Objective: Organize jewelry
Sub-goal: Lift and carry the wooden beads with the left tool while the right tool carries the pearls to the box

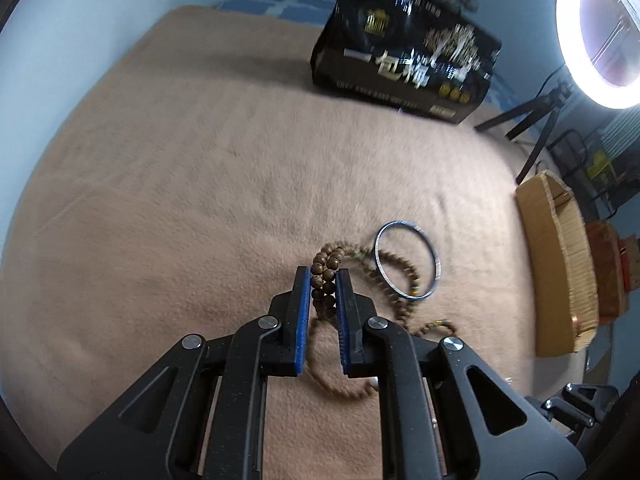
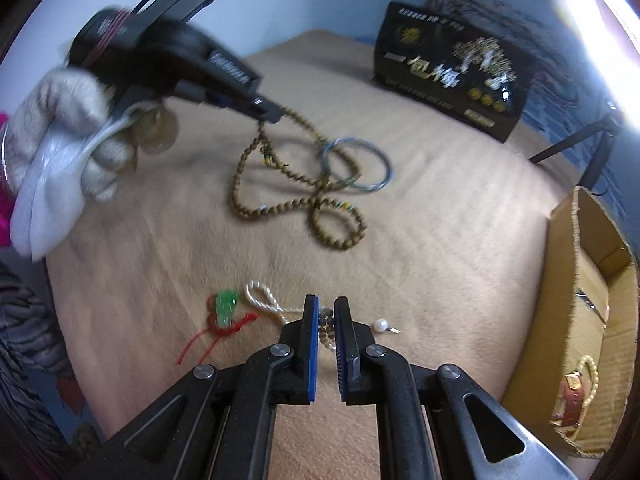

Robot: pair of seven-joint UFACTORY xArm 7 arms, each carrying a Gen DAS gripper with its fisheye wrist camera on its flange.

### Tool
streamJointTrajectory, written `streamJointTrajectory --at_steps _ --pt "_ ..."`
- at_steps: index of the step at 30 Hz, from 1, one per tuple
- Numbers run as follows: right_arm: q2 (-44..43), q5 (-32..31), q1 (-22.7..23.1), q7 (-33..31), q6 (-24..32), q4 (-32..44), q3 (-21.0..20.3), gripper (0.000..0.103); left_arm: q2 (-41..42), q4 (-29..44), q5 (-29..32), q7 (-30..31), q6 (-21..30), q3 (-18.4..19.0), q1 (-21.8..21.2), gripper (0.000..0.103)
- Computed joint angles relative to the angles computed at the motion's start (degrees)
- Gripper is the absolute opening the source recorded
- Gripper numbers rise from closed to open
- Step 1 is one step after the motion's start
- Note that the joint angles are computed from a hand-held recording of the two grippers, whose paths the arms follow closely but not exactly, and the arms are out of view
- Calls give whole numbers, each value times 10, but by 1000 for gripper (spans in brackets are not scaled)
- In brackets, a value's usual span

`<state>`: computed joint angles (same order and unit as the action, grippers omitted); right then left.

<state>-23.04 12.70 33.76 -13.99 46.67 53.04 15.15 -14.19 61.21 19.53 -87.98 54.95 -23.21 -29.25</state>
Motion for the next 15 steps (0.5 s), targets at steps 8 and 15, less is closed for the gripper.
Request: streamJointTrajectory --at_steps 8,15 --pt "-31 6 -6 27 -13 11 -4 5 -41 26 33 -21 17 -22 10 10" --pt "-57 17 -15 44 -30 20 -18 5 -37 83 81 -41 40 -58 26 10"
